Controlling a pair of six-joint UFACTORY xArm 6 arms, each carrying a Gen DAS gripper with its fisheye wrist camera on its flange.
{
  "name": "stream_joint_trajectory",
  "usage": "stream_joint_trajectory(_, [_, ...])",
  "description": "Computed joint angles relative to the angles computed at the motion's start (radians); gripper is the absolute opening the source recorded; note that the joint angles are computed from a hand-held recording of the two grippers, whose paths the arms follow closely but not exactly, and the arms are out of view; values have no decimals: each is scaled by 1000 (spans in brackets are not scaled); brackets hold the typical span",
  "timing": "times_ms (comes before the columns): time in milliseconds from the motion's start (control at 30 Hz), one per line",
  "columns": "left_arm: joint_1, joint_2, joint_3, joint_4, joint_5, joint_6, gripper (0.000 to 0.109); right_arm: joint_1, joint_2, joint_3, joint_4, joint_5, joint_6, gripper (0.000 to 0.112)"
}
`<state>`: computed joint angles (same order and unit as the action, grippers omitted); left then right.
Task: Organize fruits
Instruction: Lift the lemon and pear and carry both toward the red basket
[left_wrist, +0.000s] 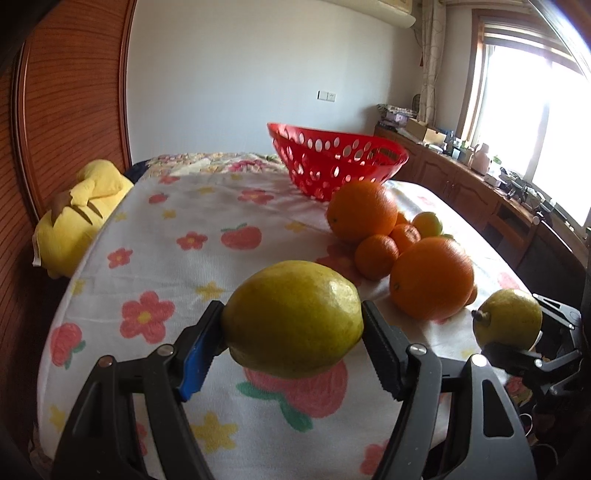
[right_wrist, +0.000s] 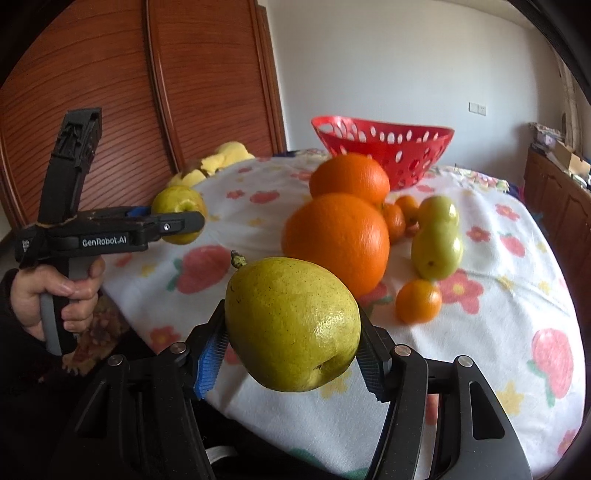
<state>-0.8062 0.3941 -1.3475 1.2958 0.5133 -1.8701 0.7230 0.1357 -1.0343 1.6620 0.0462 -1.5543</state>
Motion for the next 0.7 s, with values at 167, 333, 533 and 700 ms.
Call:
stream_joint_trajectory(167, [-1, -12, -15, 21, 6, 4, 72, -9, -29, -13, 12, -5, -24, 64])
stream_joint_trajectory(333, [1, -6, -49, 26, 9, 25, 72, -20, -33, -41, 2, -24, -39, 64])
stream_joint_trajectory(533, [20, 22, -115, 29, -3, 80, 72, -44, -3, -103, -87, -39, 0, 64])
stream_joint_trajectory(700, [51, 63, -187, 13, -25, 142, 72, -77, 54, -177, -250, -33, 106, 64])
